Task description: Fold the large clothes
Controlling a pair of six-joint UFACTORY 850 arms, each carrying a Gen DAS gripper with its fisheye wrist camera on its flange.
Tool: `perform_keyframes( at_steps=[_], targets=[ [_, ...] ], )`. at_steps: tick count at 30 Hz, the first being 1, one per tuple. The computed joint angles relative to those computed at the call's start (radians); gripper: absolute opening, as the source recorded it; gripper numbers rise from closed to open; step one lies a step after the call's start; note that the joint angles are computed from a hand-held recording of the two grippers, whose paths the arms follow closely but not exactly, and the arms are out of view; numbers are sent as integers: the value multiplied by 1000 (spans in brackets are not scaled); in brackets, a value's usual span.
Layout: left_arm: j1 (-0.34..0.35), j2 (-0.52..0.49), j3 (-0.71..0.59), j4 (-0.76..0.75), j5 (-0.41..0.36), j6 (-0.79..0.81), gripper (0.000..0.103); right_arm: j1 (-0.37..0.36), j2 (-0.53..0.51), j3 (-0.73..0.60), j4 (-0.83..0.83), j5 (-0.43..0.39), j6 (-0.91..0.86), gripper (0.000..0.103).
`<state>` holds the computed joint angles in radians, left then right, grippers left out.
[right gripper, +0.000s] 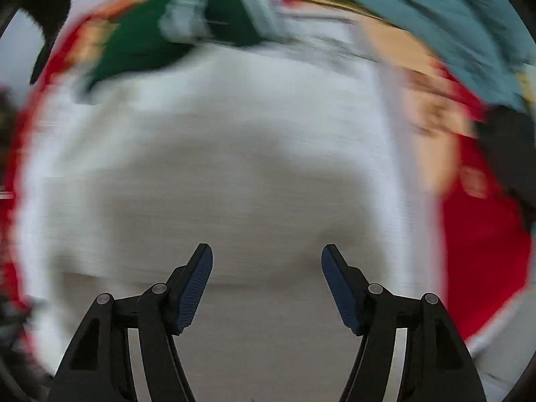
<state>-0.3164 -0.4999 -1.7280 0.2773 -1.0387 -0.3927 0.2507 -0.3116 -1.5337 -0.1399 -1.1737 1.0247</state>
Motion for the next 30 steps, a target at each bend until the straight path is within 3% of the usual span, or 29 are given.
perform_keyframes(
  at_steps=[2, 4, 6, 8, 10, 12, 16, 17, 20, 23, 27, 30],
  targets=[
    [-34, 1, 7, 4, 9, -10, 103, -45, 44, 110, 23, -17, -45, 70],
    [-77, 0, 18, 32, 29, -31, 103, -96, 56, 170, 73, 5, -166, 63],
    [-107, -8, 15, 42, 30, -44, 103, -134, 76, 230, 106, 66, -259, 30],
    [-132, -24, 2, 46, 20, -60, 103, -169, 118, 272, 97, 148, -186, 22],
    [-146, -40, -7, 57, 15, -75, 103, -227, 222, 386, 138, 255, -19, 21],
    [-162, -56, -19, 81, -5, -99, 103, -274, 299, 485, 212, 306, 76, 22],
    [-168, -67, -34, 79, -27, -125, 103, -312, 364, 565, 340, 299, 7, 23],
    [-171, -65, -32, 89, -27, -130, 103, -309, 370, 562, 337, 266, -4, 29],
    [-179, -58, -31, 141, -28, -155, 103, -279, 392, 480, 279, 164, 36, 30],
    [-182, -91, -74, 254, -42, -218, 103, -243, 396, 384, 261, 208, 21, 30],
    [-173, -206, -209, 403, -73, -281, 103, -235, 208, 204, 568, 361, -288, 31],
    [-151, -299, -310, 415, -73, -262, 103, -230, 3, 53, 650, 382, -402, 36]
  ],
)
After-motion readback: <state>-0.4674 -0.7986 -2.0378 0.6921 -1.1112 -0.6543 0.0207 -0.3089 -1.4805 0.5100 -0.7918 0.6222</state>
